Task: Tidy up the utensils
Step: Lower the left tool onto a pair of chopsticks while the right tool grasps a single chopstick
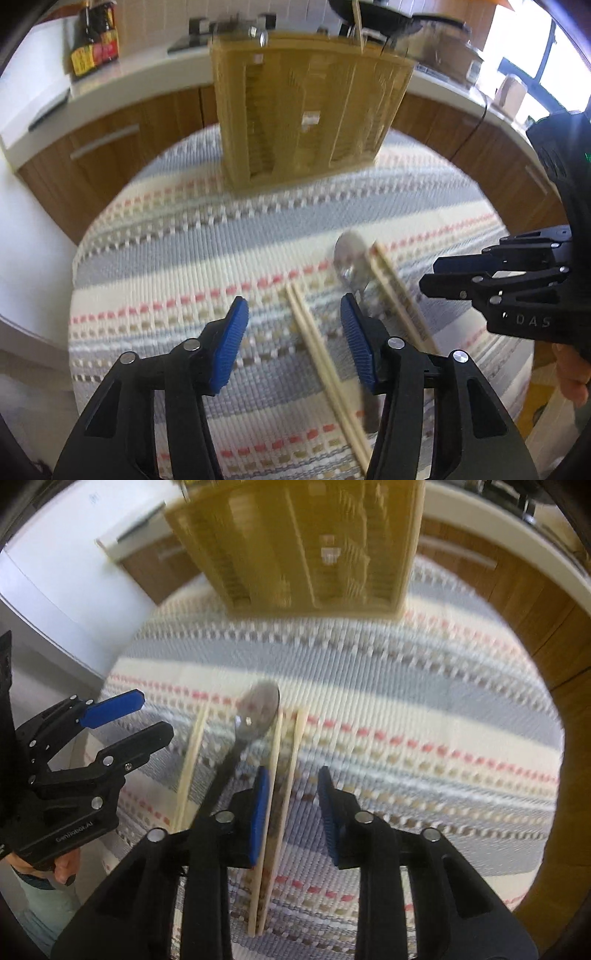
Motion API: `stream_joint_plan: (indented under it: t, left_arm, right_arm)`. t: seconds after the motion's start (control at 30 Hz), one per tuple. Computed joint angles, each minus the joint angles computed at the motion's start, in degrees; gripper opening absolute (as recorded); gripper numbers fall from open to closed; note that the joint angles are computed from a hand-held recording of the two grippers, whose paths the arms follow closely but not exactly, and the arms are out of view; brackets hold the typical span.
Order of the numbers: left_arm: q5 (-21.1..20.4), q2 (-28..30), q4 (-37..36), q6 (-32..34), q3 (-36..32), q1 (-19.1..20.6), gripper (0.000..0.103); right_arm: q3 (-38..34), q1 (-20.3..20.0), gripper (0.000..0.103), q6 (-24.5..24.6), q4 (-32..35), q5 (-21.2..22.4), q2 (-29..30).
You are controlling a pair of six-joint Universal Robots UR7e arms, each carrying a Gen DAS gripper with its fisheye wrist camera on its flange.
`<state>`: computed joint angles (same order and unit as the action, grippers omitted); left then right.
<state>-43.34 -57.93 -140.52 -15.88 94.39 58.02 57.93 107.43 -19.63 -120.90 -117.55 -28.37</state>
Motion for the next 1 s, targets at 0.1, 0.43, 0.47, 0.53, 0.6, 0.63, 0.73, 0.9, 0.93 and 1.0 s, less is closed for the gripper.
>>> stream_joint_plan:
  t: [0.1,0.43,0.47,0.53,0.6,0.63,0.73,0.9,0.93,1.0]
  left_arm:
    - [-1.35,-0.25,1.06,-1.31,-0.07,1.0,0.047]
    - [-2.02,0.21,2.49,-0.89,-0.02,0.76,0.047]
    - [-2.07,0.03,2.24,-0.88,0.21,0.8,0.047]
    - [-2.0,0.15,2.4,-1.22,0.13,0.64,0.047]
    - [-1.84,-0.1,2.61,-1.43,0.24,0.67,0.047]
    - [-1.88,-0.15,2.65,-1.47,0.24,0.73,0.046]
    - [-2.12,-0.16,3.47,-1.57,0.14,0.96,0.045]
    - [-2.73,-0.02,4.0,-1.5,0.19,1.28,0.045]
    - [-2.79,0.17,4.65,-1.64,-0.1,1.34,0.044]
    - [-2.04,0.95,5.77,-1.76,-0.71,1.22,0.044]
  right_arm:
    - [-1.33,-0.2,0.02,2.25,3.1,-0.82,1.24]
    - [-1.95,0.3,0.017,2.8,2.56,-0.49,3.45]
    - [-1.51,0.47,0.017,2.44,2.15,-0.46,3.38]
    - [-0.64,0.77,0.017,1.48,0.75,-1.39,3.29]
    - [-0.02,0.96,0.016,1.2,-0.41,-1.52,3.36]
    - [-0.05,0.99,0.016,1.13,-0.46,-1.68,3.49]
    - [-0.1,1.06,0.016,1.01,-1.17,-2.72,3.91]
    - [0.17,0.98,0.015,0.42,-2.16,-3.32,4.09]
    - [0.57,0.86,0.015,-0.02,-2.38,-3.43,3.6]
    - [0.73,1.03,0.011,-0.55,-2.86,-3.73,3.74]
